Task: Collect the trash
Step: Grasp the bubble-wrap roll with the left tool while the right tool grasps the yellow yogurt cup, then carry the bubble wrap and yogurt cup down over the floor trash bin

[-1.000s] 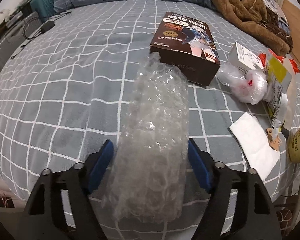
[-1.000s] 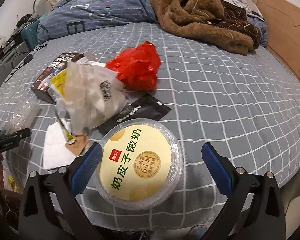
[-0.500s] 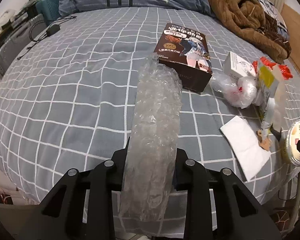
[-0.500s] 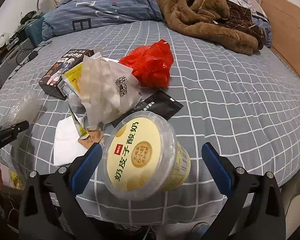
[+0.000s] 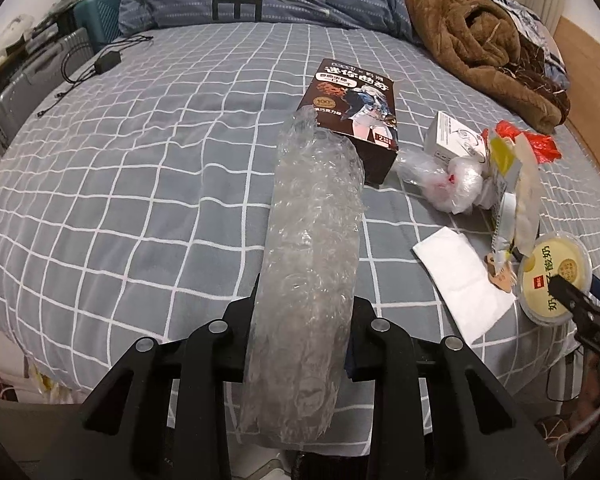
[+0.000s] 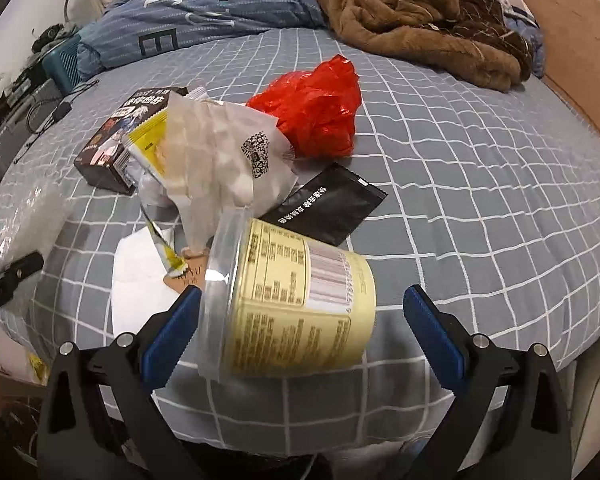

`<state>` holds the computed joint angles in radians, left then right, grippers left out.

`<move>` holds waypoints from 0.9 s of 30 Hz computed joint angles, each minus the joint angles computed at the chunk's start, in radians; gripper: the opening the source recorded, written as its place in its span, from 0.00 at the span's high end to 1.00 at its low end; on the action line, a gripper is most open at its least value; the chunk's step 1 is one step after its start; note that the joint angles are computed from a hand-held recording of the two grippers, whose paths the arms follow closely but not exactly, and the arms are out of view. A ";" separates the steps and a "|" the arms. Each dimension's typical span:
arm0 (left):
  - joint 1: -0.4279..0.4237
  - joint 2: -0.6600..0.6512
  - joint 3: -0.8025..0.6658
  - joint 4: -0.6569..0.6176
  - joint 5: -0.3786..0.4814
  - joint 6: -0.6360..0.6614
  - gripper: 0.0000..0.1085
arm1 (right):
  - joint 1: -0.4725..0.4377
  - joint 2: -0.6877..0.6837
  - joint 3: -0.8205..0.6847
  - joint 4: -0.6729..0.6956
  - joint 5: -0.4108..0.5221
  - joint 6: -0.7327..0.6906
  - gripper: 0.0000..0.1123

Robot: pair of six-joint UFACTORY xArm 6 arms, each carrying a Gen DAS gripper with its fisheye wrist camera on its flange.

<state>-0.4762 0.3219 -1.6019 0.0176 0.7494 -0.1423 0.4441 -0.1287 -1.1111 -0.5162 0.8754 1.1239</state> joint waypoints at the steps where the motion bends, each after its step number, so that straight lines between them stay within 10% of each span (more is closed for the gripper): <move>1: -0.001 -0.007 0.008 -0.002 -0.003 0.003 0.72 | -0.001 -0.002 0.004 0.000 -0.007 0.007 0.15; 5: -0.004 -0.026 0.029 -0.011 -0.007 0.009 0.73 | -0.029 -0.017 0.042 0.074 -0.090 -0.010 0.39; 27: -0.110 -0.305 0.239 -0.013 -0.023 -0.033 0.73 | 0.151 -0.262 0.053 -0.099 0.133 0.098 0.40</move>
<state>-0.5862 0.0164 -1.3631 0.0043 0.7264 -0.1754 0.5947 -0.3905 -1.0583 -0.6154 1.0084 1.2224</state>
